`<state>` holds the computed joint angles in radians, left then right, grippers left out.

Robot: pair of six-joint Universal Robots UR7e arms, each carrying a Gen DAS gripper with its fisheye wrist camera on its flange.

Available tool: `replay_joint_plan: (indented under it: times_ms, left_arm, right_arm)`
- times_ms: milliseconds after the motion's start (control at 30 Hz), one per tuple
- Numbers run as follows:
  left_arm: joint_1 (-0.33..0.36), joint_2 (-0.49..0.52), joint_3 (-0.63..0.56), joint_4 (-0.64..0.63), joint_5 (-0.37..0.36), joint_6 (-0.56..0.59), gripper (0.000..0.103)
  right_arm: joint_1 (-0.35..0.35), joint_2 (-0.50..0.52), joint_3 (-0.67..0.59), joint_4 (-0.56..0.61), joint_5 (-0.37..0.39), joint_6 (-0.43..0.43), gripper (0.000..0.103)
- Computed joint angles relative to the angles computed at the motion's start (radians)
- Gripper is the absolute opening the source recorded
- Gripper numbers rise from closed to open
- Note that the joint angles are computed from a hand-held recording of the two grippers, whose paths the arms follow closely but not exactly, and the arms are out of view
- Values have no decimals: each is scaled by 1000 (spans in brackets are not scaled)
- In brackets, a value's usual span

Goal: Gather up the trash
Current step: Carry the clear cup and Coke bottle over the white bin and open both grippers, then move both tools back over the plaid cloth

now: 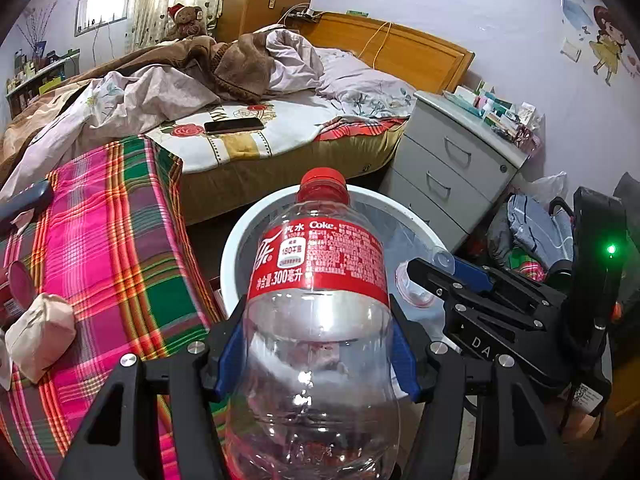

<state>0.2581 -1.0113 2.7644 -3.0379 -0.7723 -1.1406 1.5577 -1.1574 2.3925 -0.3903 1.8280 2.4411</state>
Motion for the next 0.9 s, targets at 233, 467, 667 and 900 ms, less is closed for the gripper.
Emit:
replay_joint_plan:
  times_ms: [233,467,667,900]
  left_arm:
    - [54,47,-26,-52,8,47,65]
    - [44,46,-13,-78,18,44,74]
    - [5,-3,15,-42,27,-2,75]
    - [-71,-123,51,148,51,-134,75]
  right_arm:
    - [-11,0,-17,9,18,-13,33]
    - [-22,-3,-16,4,17,1,62]
    - [-8,-24,0,1,8,18,62]
    - [20,-44,17,-5,-6,27,62]
